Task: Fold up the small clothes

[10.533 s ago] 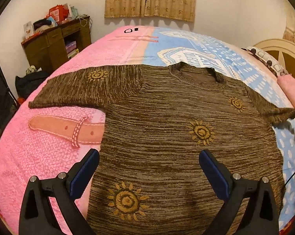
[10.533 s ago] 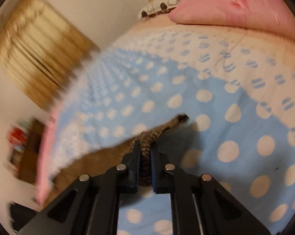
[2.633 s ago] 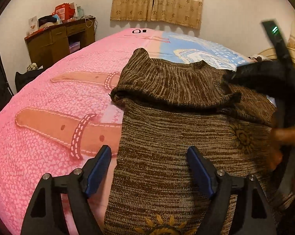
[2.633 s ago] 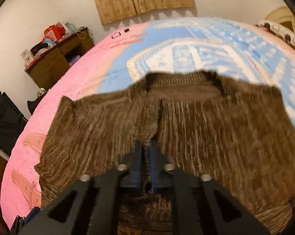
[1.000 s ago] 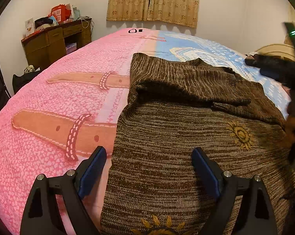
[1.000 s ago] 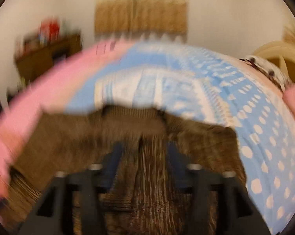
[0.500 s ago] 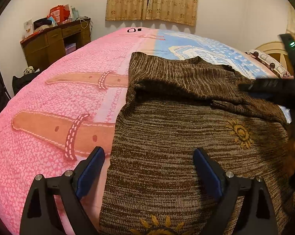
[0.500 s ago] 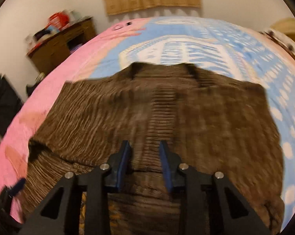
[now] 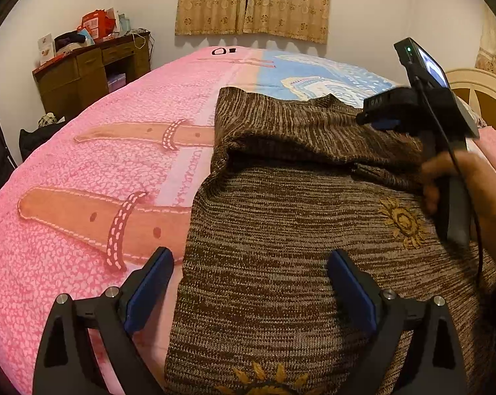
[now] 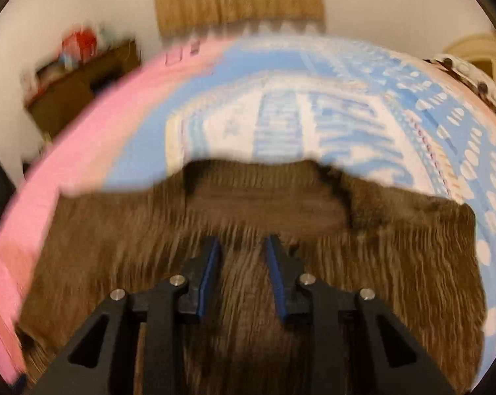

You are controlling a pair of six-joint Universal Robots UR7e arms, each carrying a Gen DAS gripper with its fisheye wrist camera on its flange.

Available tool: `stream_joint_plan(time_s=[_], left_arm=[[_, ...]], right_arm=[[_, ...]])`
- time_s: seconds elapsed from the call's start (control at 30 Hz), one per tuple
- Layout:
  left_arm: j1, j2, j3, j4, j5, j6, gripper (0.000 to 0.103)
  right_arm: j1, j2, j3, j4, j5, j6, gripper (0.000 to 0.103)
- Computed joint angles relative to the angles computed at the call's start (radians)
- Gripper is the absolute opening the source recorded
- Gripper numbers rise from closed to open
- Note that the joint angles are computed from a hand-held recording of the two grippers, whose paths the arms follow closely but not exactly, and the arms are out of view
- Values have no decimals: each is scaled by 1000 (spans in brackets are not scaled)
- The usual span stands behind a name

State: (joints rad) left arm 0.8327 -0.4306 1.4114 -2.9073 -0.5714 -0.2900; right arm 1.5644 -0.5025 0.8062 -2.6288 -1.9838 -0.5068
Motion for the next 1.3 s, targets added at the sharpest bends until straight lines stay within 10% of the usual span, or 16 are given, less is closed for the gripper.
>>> stream_joint_plan(time_s=[0.1, 0.37, 0.53, 0.9, 1.3], left_arm=[[0, 2, -4, 4, -2, -2, 96], [2, -23, 17, 4, -38, -12, 96], [-27, -104, 125, 16, -34, -18, 96], [-112, -336, 478, -65, -28, -43, 96], [-178, -384, 595, -32, -98, -191, 96]], right_arm=[[5, 7, -17, -63, -67, -17, 36], [-43, -420, 535, -220, 213, 37, 51], [-76, -694, 833, -387, 308, -12, 77], [-152, -1148, 1166, -628, 248, -40, 77], [-143, -1544, 1303, -792, 212, -8, 87]])
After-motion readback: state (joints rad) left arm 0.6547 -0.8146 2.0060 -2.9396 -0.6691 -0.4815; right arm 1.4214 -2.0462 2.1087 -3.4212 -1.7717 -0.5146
